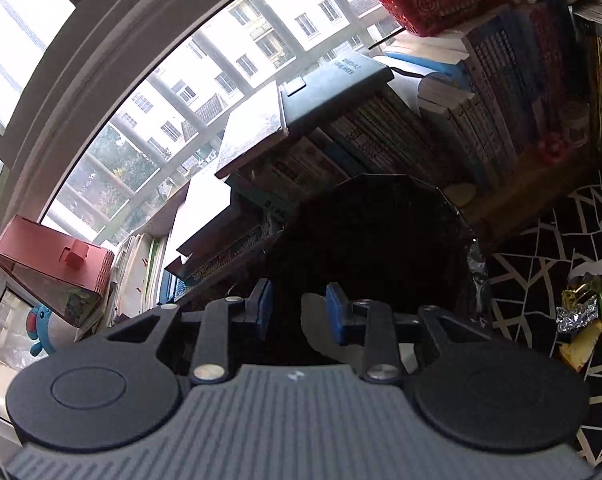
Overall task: Collect trash
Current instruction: 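Carry the cardboard over the black bin and open the right gripper, then move the right gripper to the crumpled white tissue on the bed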
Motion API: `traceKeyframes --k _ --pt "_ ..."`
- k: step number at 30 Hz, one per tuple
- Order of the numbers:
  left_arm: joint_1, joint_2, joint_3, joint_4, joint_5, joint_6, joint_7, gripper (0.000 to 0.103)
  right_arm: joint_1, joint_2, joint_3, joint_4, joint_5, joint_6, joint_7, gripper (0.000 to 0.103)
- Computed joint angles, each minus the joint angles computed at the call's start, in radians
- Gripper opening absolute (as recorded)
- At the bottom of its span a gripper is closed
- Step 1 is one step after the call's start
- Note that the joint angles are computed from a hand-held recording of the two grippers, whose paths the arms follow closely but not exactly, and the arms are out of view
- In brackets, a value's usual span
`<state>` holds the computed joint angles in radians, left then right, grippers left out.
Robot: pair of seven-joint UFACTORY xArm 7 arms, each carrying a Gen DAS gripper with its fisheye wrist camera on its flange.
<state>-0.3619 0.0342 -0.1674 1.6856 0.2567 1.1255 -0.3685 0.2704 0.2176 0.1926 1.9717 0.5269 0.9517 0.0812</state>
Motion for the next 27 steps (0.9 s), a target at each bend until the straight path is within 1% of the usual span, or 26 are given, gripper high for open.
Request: traceKeyframes --k 4,9,14,18,20,22,27 --pt "0.000 0.000 0.000 0.001 0.001 0.001 -0.002 0.079 -0.003 0.000 -0.001 -0.013 -0.001 0.027 0.007 0.037" --pt "-0.003 0.000 -0.002 0.002 0.006 0.003 -0.005 0.079 -0.008 -0.011 -0.006 -0.028 0.000 0.031 0.009 0.037" --pt "-0.005 -0.001 -0.002 -0.001 0.008 0.002 -0.009 0.079 -0.017 -0.042 -0.018 -0.071 -0.007 0.016 0.010 0.042" --pt "-0.005 -0.001 -0.003 -0.001 0.009 0.002 -0.010 0.079 -0.032 -0.093 -0.036 -0.145 -0.011 -0.015 0.010 0.054" --pt "-0.005 -0.001 -0.002 -0.001 0.009 0.002 -0.009 0.079 -0.040 -0.122 -0.047 -0.186 -0.015 -0.032 0.016 0.056" --pt "-0.005 -0.001 -0.003 -0.001 0.009 0.002 -0.009 0.079 -0.047 -0.150 -0.059 -0.226 -0.032 -0.048 0.027 0.062" --pt "-0.006 -0.001 -0.003 -0.002 0.010 0.002 -0.010 0.079 -0.062 -0.220 -0.085 -0.332 -0.123 -0.085 0.072 0.066"
